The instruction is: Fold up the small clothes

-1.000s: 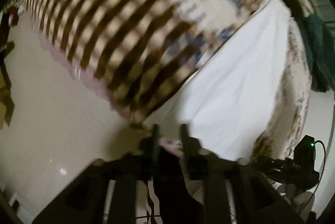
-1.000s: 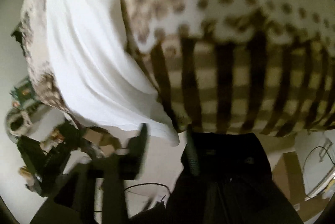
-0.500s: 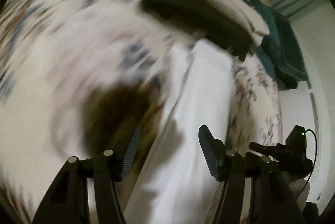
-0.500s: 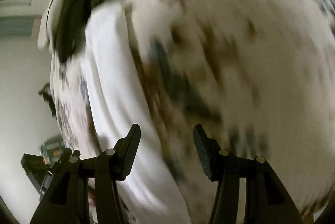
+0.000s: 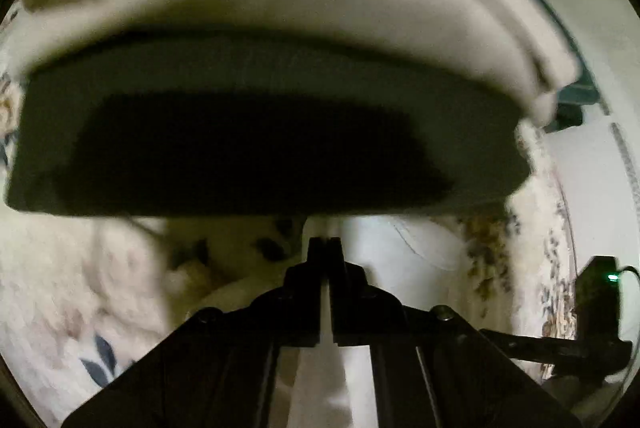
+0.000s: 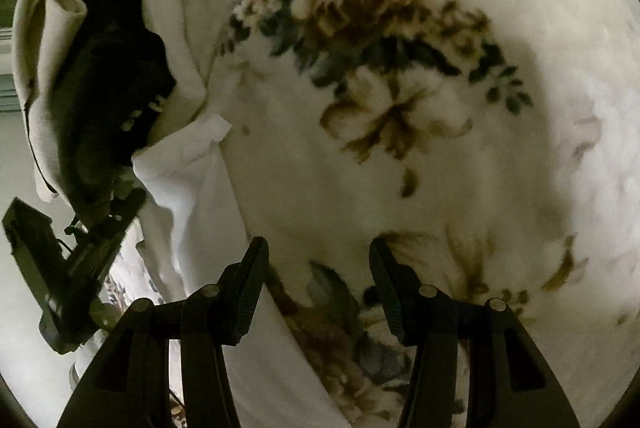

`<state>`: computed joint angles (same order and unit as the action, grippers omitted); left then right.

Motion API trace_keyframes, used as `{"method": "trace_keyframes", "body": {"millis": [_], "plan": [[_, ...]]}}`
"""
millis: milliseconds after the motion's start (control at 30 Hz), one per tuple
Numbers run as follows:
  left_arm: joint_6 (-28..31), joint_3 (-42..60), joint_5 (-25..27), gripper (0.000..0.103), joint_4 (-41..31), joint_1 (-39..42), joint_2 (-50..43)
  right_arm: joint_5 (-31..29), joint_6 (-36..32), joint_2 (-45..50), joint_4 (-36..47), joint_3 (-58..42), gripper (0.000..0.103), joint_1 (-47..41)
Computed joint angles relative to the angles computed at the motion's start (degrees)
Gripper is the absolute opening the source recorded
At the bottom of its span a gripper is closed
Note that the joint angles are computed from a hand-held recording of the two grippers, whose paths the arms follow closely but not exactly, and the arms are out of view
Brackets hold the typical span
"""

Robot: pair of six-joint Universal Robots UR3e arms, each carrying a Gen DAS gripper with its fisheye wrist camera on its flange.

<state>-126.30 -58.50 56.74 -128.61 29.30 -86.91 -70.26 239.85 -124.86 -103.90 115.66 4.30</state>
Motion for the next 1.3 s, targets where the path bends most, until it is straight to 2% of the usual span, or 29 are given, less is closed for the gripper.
{"method": "trace_keyframes", "body": {"millis": [67, 133, 167, 233, 333, 433, 500, 533, 600, 633, 667, 733, 767, 800, 833, 900, 1033, 1100, 1133, 1167, 1200, 1267, 1300], "plan": [[4.0, 4.4, -2.6, 0.001, -5.7, 3.5, -0.6, 0.1, 0.7, 0.0, -1.4, 1.0, 0.055, 0.2], [7.4, 10.3, -3.5, 0.001, -12.4, 7.3, -2.4, -0.2, 1.0, 1.7, -3.4, 0.9, 0.055, 0.6], [7.6, 12.3, -3.4, 0.001, -13.5, 8.4, -3.8, 0.4, 0.4, 1.9, -4.5, 1.4, 0.055, 0.1], [6.2, 12.8, -2.7, 0.001, -12.0, 8.7, -5.4, -0.1, 0.2, -1.1, -0.2, 0.3, 0.055, 0.2], [4.5, 10.3, -0.6, 0.001, -8.5, 9.9, -7.6, 0.6, -0.9, 1.4, -2.7, -1.0, 0.055, 0.0], [4.9, 13.7, -0.3, 0.002, -14.1, 11.3, -12.0, 1.0, -2.5, 6.1, -7.7, -2.6, 0.055, 0.4], [5.8, 20.0, -1.2, 0.006, -22.1, 13.5, -16.7, 3.0, -5.2, 9.2, -11.9, -3.0, 0.068, -0.2], [5.4, 21.4, -1.2, 0.013, -24.0, 14.6, -17.9, 5.0, -7.0, 10.6, -14.3, -2.5, 0.075, -1.2], [6.9, 22.8, -1.9, 0.036, -27.8, 16.4, -19.2, 8.8, -9.7, 13.7, -19.4, -0.8, 0.075, -3.3], [7.3, 21.2, -1.9, 0.059, -28.3, 17.2, -18.7, 10.9, -10.8, 15.4, -21.6, -0.1, 0.075, -4.3], [8.0, 19.6, -2.0, 0.062, -28.4, 17.9, -18.1, 13.0, -12.0, 17.9, -23.2, 0.0, 0.075, -5.3], [8.4, 16.6, -0.9, 0.062, -27.6, 17.1, -17.3, 15.4, -12.4, 21.1, -25.8, -0.1, 0.075, -6.4], [7.9, 14.3, -0.2, 0.062, -25.7, 16.0, -16.5, 16.2, -12.9, 22.6, -27.5, -0.5, 0.064, -6.6], [8.4, 12.4, 0.0, 0.062, -24.9, 15.0, -15.8, 16.0, -13.2, 23.5, -28.7, -1.3, 0.043, -6.4], [8.4, 10.7, 0.2, 0.062, -23.7, 14.3, -15.0, 15.6, -13.8, 24.4, -28.6, -3.0, 0.005, -6.2], [8.0, 8.3, 0.4, 0.062, -21.3, 12.5, -14.4, 9.4, -12.9, 25.1, -25.2, -8.1, 0.004, -4.7], [5.6, 3.8, 0.4, 0.062, -16.4, 8.8, -13.5, 9.9, -14.0, 27.2, -20.9, -11.3, 0.008, -5.0], [4.7, 3.8, -1.0, 0.062, -16.5, 7.6, -14.1, 11.8, -15.1, 27.4, -21.3, -10.2, 0.030, -5.9], [5.1, 3.5, -2.2, 0.061, -16.9, 7.7, -14.1, 14.0, -14.7, 26.9, -23.7, -8.1, 0.052, -7.0], [5.3, 2.9, -3.3, 0.059, -16.8, 7.9, -13.7, 16.7, -13.6, 26.2, -27.0, -5.2, 0.056, -8.1], [5.6, 2.0, -4.1, 0.057, -16.4, 8.3, -13.1, 18.5, -13.1, 26.0, -28.7, -3.7, 0.056, -8.6], [4.9, 0.7, -4.3, 0.005, -14.5, 8.0, -12.2, 21.1, -13.3, 28.2, -31.2, -3.4, 0.055, -8.4], [4.8, 0.9, -4.2, 0.005, -14.6, 7.9, -12.3, 21.2, -13.6, 28.8, -32.2, -3.8, 0.048, -7.9]]}}
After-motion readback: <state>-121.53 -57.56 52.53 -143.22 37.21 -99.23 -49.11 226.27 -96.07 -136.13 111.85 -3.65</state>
